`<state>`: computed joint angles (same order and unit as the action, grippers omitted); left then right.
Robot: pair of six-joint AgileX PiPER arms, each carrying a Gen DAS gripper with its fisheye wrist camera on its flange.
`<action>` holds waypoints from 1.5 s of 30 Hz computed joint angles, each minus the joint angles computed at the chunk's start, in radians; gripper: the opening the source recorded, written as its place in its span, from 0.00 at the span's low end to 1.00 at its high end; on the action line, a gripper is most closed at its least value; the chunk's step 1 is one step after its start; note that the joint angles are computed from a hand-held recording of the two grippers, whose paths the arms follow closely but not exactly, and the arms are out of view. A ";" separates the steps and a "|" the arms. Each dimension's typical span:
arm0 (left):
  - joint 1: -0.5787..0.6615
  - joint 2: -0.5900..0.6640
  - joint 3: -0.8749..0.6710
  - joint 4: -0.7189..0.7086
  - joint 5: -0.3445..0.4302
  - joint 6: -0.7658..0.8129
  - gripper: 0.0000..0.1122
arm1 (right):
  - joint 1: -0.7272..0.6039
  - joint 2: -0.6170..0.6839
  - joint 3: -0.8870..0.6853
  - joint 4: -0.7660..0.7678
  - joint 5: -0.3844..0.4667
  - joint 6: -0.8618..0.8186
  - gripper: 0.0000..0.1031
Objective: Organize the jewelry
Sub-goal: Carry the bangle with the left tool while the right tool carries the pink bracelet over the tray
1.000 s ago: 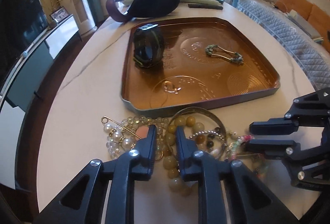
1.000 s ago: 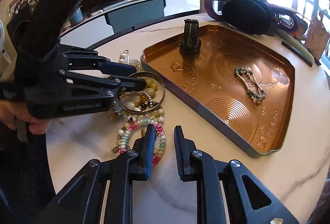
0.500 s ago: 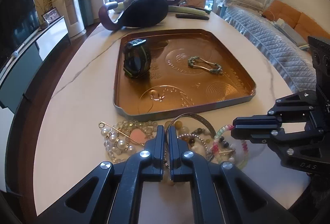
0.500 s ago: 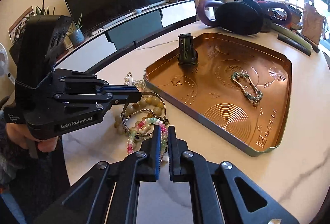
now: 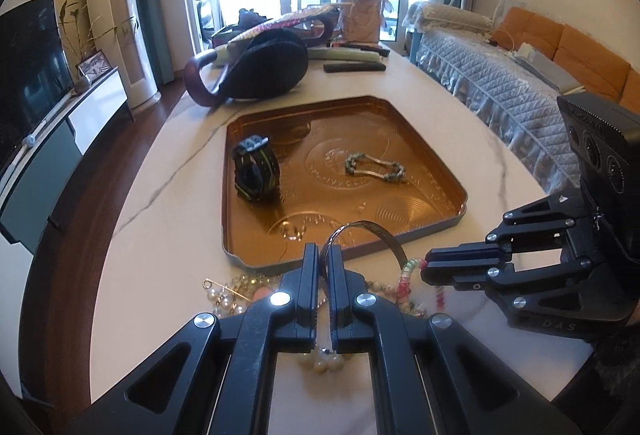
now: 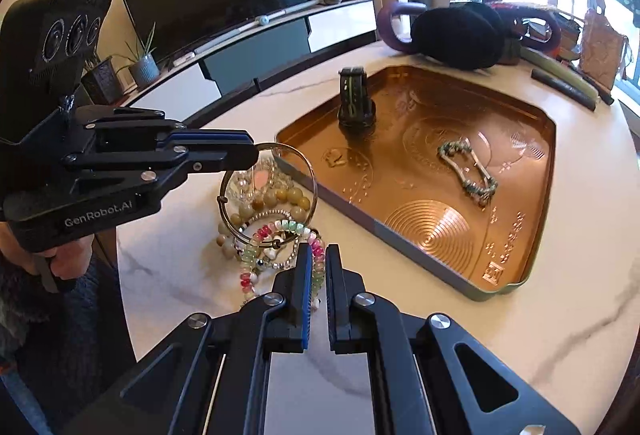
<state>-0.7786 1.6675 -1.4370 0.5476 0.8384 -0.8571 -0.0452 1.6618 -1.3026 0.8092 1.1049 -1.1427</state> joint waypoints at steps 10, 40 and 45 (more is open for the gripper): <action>-0.010 -0.018 -0.076 0.080 0.017 -0.057 0.04 | -0.113 -0.010 -0.044 0.139 0.097 0.012 0.05; 0.105 0.004 -0.184 0.171 -0.116 -0.316 0.04 | -0.118 -0.060 -0.372 0.163 -0.074 0.245 0.05; 0.162 0.107 -0.228 -0.002 -0.119 -0.219 0.04 | -0.107 -0.017 -0.312 0.152 -0.129 0.221 0.05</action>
